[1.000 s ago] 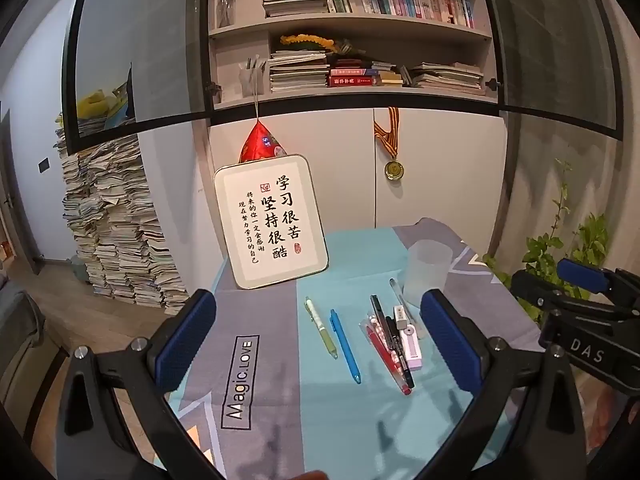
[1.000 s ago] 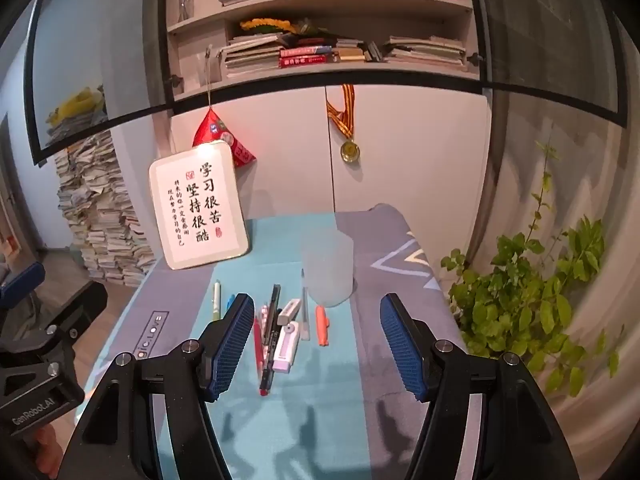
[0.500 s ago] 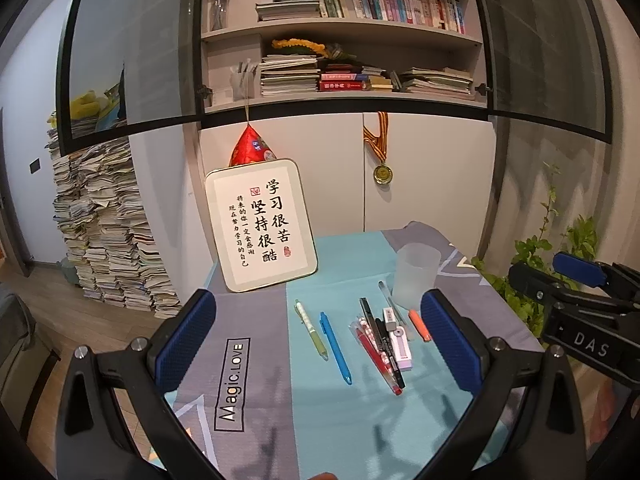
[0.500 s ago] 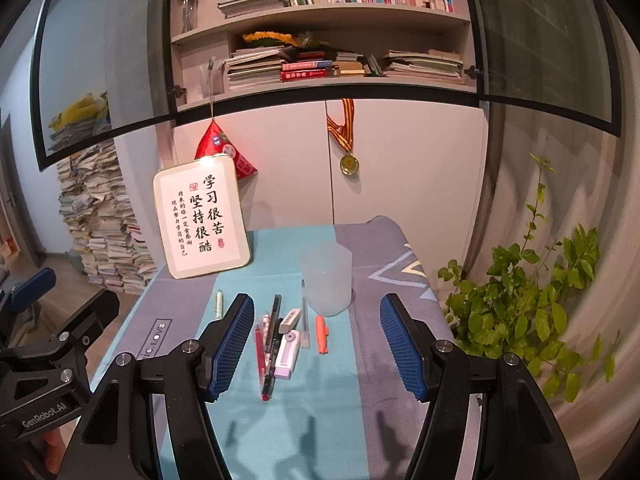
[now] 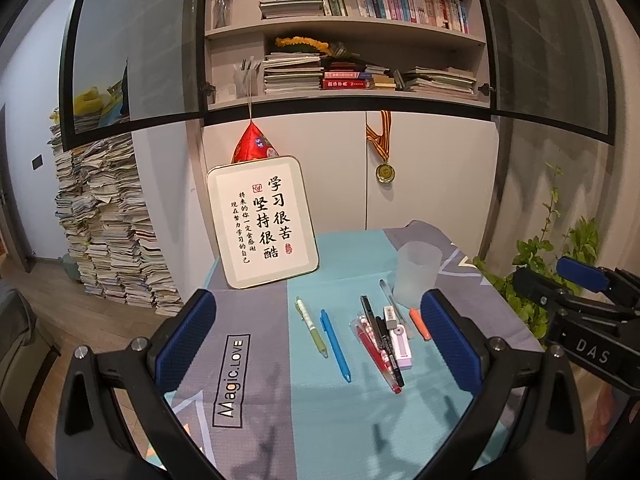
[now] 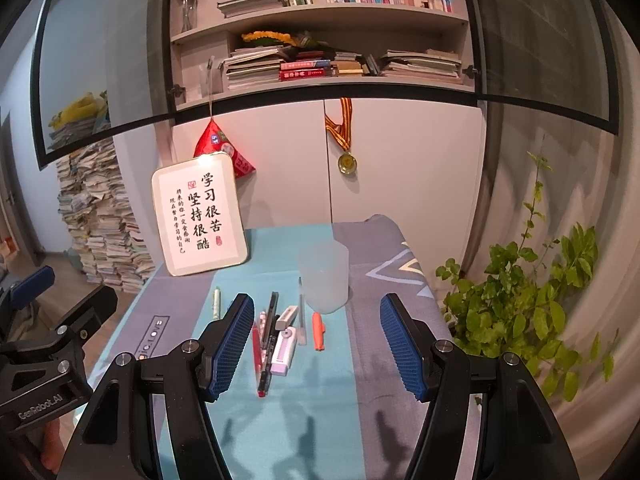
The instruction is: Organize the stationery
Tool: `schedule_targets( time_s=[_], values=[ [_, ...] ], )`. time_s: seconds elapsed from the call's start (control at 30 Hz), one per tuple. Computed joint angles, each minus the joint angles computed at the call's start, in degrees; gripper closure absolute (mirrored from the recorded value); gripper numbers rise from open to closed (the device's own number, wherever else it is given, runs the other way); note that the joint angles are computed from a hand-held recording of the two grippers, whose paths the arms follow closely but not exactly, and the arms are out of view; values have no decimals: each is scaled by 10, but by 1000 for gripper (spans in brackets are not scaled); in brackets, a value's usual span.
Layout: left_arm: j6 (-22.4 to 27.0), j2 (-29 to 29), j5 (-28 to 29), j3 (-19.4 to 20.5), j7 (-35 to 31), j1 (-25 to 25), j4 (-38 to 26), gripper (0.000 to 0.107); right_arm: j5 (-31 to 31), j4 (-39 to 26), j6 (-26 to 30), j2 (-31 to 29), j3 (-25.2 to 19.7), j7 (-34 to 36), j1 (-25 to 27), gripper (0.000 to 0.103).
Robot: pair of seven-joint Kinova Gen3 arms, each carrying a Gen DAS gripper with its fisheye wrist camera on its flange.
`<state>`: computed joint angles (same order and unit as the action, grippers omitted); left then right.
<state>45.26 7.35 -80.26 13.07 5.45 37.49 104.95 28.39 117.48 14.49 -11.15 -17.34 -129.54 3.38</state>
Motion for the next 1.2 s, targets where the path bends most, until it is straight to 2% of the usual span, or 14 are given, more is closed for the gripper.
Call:
schedule_targets(
  time_s=[0.37,0.83,1.2],
  values=[
    [19,8,-5,0,5,8,-3,6,-8,4,0,-3,4,6,-3,37],
    [19,11,-5,-1,2,10,-5,6,-21,10,-3,-6,4,18,-2,37],
    [14,17,0,-7,-5,11,-11,6,-59,-3,6,12,37,60,-32,37]
  ],
)
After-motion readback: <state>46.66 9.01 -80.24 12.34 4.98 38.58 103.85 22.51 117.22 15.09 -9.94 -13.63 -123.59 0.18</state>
